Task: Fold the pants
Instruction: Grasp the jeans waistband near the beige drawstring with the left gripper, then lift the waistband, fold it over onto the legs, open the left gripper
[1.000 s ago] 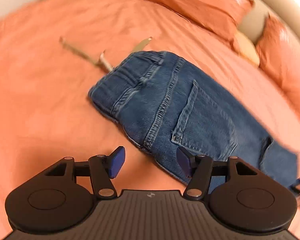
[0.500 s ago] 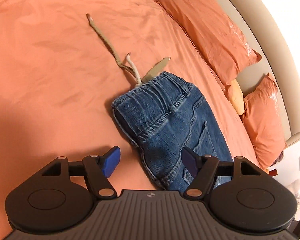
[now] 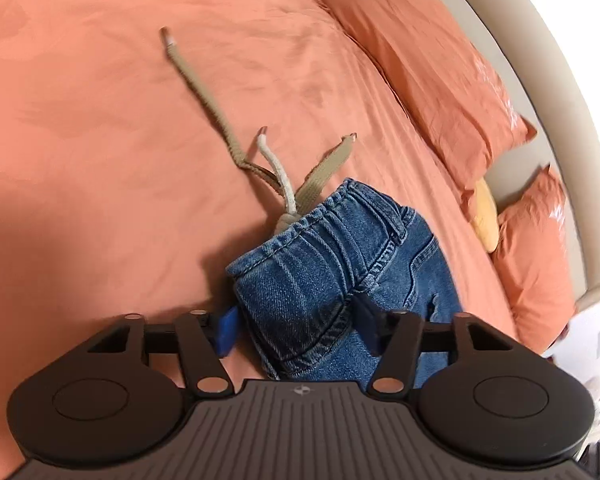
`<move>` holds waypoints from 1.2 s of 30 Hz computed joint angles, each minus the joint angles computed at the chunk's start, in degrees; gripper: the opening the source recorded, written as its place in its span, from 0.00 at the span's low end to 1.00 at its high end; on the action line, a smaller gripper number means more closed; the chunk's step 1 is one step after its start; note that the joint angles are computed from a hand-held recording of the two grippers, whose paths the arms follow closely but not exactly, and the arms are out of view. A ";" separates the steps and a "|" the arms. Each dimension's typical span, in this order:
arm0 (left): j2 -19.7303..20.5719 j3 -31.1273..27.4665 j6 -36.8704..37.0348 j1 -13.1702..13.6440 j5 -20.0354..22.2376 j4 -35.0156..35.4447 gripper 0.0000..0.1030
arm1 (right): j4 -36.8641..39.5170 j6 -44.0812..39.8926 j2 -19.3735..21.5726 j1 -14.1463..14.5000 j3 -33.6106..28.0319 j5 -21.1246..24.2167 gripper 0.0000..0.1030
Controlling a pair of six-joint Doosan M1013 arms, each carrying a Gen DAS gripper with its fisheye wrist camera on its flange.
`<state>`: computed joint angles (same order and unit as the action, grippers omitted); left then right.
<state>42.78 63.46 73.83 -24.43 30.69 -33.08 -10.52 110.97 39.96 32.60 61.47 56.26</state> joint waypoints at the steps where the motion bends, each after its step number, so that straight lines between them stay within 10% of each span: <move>1: -0.05 -0.10 0.06 -0.20 -0.11 1.64 0.51 | 0.80 -0.21 0.40 -0.14 -0.37 0.56 0.33; 6: -1.46 -0.62 -5.58 -2.35 -0.88 17.68 0.24 | 1.81 1.82 1.40 -0.33 -1.31 1.29 0.37; 14: -0.92 -9.60 -14.43 -6.70 10.34 39.68 0.21 | 0.18 4.87 3.45 0.38 -5.52 6.37 0.38; 22: -1.73 -16.84 -11.24 -11.90 14.22 46.40 0.20 | -2.56 16.35 -3.97 0.43 4.50 -2.25 0.39; 36: 11.93 -47.19 4.67 -24.32 27.56 47.52 0.17 | -16.65 36.79 -18.22 1.05 25.12 -11.68 0.39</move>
<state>54.71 16.26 78.50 -48.76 58.25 14.43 -27.17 147.75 21.74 33.65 86.58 44.59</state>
